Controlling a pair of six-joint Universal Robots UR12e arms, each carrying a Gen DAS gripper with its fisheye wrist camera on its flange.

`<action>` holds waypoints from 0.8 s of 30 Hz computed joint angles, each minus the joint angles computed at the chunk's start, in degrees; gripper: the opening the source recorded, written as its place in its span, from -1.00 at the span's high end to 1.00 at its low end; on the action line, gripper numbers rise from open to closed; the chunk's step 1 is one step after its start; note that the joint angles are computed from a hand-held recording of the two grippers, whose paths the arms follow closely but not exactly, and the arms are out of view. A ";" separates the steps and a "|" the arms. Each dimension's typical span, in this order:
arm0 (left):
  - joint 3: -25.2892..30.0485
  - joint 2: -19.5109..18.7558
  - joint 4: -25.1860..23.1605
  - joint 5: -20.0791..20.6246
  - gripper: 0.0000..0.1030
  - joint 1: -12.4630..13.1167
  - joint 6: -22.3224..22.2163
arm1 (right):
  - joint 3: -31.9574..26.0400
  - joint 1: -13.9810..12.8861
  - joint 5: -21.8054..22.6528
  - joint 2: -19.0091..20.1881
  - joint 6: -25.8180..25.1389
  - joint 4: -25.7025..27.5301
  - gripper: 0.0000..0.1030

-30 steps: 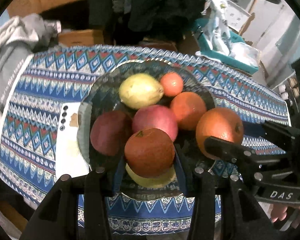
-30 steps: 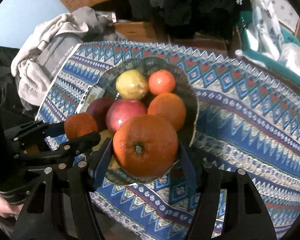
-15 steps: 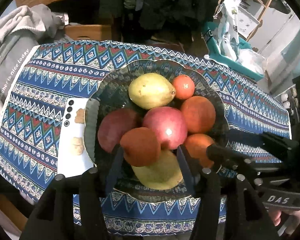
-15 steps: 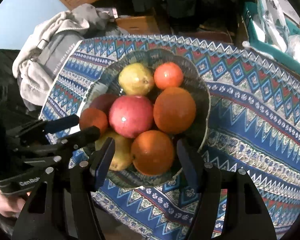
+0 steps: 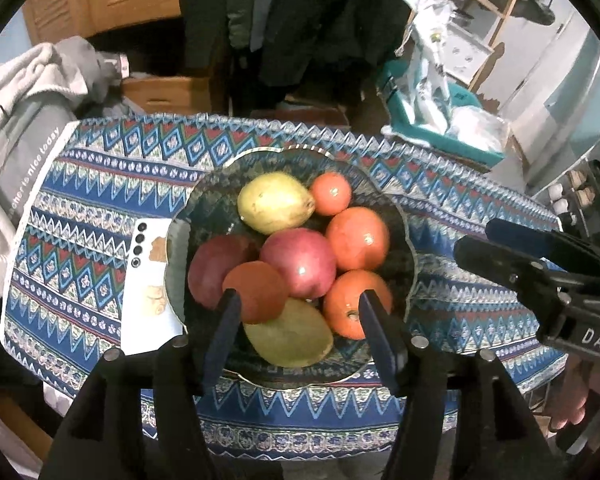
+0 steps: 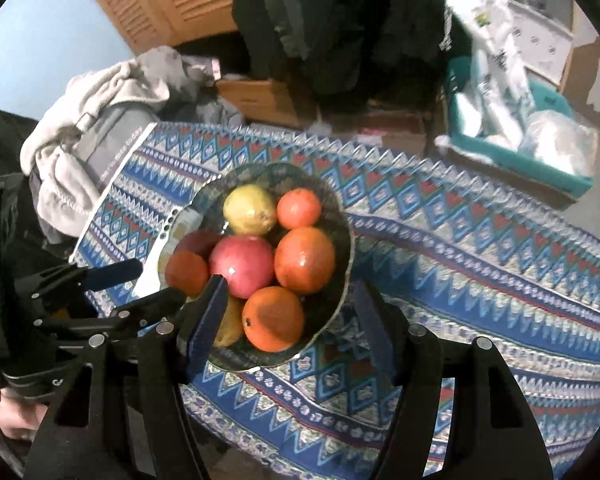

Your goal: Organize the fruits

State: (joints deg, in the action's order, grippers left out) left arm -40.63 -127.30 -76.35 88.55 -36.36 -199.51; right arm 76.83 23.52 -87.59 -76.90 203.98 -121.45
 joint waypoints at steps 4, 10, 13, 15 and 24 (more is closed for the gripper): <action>0.23 0.37 1.56 0.37 -0.31 -0.43 0.39 | 0.30 0.44 -3.24 -1.21 0.04 -0.36 -0.37; 1.04 0.62 3.58 2.20 -0.38 -1.50 2.30 | 1.42 0.87 -6.54 -3.34 -0.06 -1.94 -0.42; 1.48 0.67 4.34 2.74 -0.52 -1.94 3.10 | 1.90 1.06 -7.85 -4.27 0.05 -2.47 -0.46; 1.85 0.65 4.70 3.81 -0.52 -2.32 3.73 | 2.45 1.12 -8.65 -5.05 0.18 -3.17 -0.49; 3.81 0.35 6.41 6.27 -0.67 -3.83 5.66 | 4.57 0.96 -11.00 -8.01 0.83 -5.50 -0.57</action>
